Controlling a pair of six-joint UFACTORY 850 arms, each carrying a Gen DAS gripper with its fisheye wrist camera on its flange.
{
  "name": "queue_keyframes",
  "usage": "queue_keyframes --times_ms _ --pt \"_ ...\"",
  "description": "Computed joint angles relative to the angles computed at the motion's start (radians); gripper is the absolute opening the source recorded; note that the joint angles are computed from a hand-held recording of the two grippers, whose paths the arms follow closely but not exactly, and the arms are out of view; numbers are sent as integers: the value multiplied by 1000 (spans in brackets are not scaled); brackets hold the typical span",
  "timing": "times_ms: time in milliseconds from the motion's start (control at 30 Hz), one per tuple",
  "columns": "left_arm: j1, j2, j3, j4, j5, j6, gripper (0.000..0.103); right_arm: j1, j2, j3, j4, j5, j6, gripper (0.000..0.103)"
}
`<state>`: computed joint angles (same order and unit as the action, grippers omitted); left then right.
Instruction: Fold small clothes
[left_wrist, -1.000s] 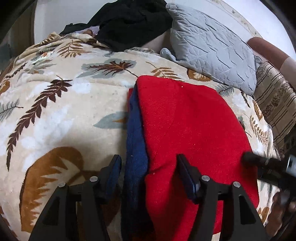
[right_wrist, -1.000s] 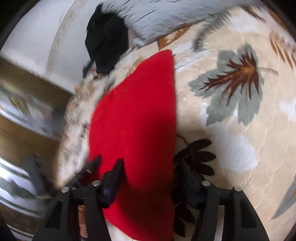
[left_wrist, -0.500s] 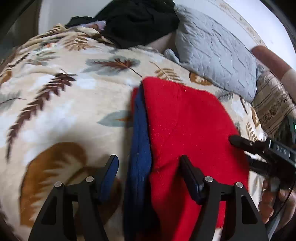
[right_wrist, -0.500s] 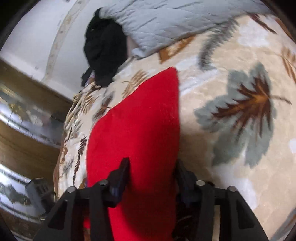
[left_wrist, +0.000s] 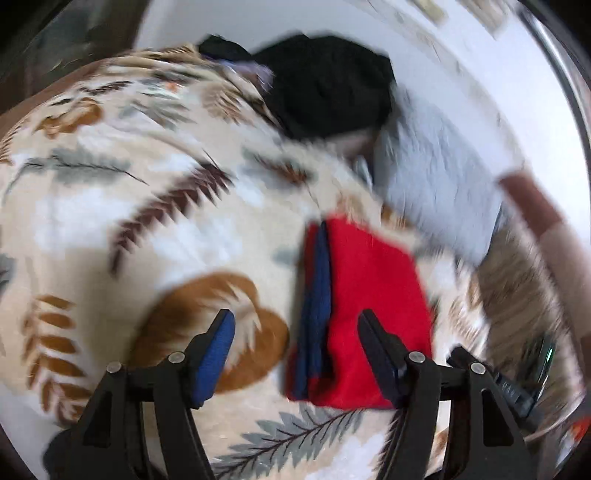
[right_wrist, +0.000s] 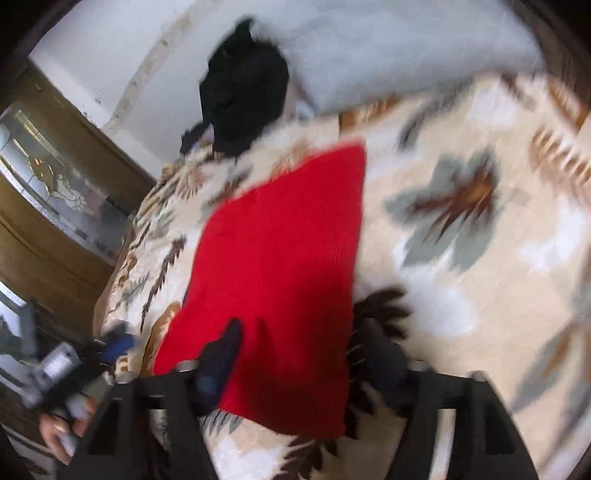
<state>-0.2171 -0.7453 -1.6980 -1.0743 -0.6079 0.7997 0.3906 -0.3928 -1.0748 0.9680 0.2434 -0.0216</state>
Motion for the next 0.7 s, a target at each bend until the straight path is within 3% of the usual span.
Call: queue_keyframes --times_ms 67,133,200,267,333,367,433,533,600,700 --pt "34 -44 -89 57 -57 -171 72 3 53 25 101 56 -84 74" --pt "49 -68 -138 138 -83 -307 71 -10 84 38 51 104 -27 83" --pt "57 -3 -76 90 -30 -275 72 -28 124 40 -13 79 76 84" --pt "54 55 -18 44 41 -185 78 15 196 87 -58 206 88 84" --pt "47 54 -26 116 54 -242 78 52 222 103 31 312 -67 93" --pt "50 51 -31 110 33 -241 78 57 217 94 81 319 -124 97" --pt "53 63 -12 38 30 -168 78 45 240 95 98 244 -112 97" --pt "43 46 -25 64 25 -171 78 62 263 126 34 291 -52 97" --pt "36 26 -36 90 5 -192 78 53 255 130 79 249 -72 97" --pt "12 -11 -60 130 -14 -208 78 32 238 158 -35 180 92 97"
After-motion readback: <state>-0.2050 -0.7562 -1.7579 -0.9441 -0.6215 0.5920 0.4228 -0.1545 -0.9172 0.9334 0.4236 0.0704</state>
